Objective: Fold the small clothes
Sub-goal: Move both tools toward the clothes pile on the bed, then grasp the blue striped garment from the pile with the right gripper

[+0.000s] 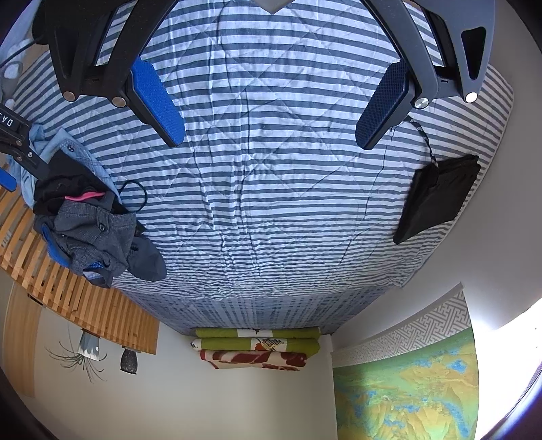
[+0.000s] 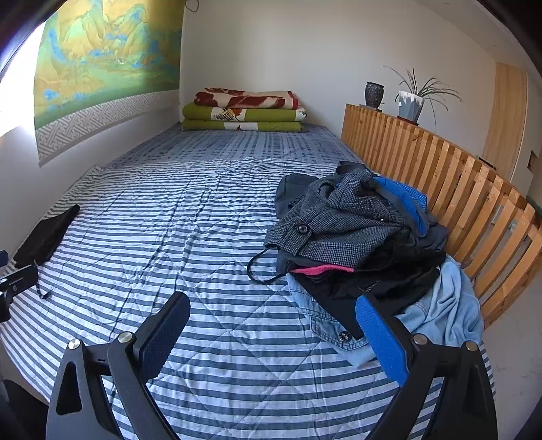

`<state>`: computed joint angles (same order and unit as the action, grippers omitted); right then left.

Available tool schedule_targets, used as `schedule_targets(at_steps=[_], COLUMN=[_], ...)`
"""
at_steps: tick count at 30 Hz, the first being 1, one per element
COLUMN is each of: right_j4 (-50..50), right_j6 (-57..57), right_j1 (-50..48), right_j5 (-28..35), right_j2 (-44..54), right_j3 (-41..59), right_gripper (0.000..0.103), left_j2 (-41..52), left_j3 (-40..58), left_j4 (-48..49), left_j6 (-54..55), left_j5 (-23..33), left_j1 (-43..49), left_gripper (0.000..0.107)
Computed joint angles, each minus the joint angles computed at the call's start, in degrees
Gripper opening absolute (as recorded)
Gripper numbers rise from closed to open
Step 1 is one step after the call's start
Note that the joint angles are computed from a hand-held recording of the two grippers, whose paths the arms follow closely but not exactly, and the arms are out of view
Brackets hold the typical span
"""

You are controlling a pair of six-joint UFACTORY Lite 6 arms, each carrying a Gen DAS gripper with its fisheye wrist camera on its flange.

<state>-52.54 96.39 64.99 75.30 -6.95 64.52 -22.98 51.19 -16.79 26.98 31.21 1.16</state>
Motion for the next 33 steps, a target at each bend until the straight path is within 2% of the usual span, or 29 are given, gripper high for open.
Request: schedule_targets(at_steps=[5,7,8,9,10,15,18,22,25,29,33], right_j4=[-1.03,-0.88,-0.28,0.55,1.37,0.77,4.27,12.58,11.8,27.44,33.58], right_j6=[-3.59,-5.42,-6.77,-8.34,-9.95,-18.95,-28.38,-41.11,-44.08,-60.02,-66.09], right_j1=[-5.43,-9.5,-12.26,-15.4,-18.73,-35.36,-50.1,-70.32,-77.35,-86.31,-87.75], right_j5=[-2.81,-5.53,-7.65,-10.15,-12.51,-19.84,-28.16,-38.97,-40.75,-45.08,-43.78], right_j2=[-4.09,-6.83,-8.54,-10.46,-12.41,-17.37,-17.22,-10.12,-0.58,11.59,22.03], right_j3=[-4.49,-7.08,-8.43,-9.94,-11.59,-16.02,-15.48,-9.78,-2.42,9.83,21.39], right_gripper=[0.096,0.092,0.083,0.077,0.075,0.075,0.075,0.075,0.075,0.075,0.075], left_j2=[4.03,5.83,6.42,7.03,7.75,12.48,15.49,18.96,21.24,23.69,26.52], left_j3=[1.82,2.77,3.0,3.19,3.5,5.85,7.38,9.23,10.39,11.4,13.03], left_j4=[6.66,9.53,10.89,12.22,13.58,18.22,19.36,22.22,23.47,26.92,28.5], left_j6=[-8.21,-11.79,-13.47,-15.05,-16.73,-22.92,-25.19,-28.67,-29.7,-32.17,-33.88], left_j5=[-3.09,-4.08,-4.54,-5.03,-5.46,-7.06,-7.94,-8.96,-9.53,-10.59,-10.89], left_j1=[-5.54,-7.74,-8.72,-9.58,-10.45,-13.29,-14.13,-15.19,-15.51,-16.24,-16.52], left_gripper=[0.102,0.102,0.102,0.102,0.102,0.102,0.102,0.102,0.102,0.102,0.102])
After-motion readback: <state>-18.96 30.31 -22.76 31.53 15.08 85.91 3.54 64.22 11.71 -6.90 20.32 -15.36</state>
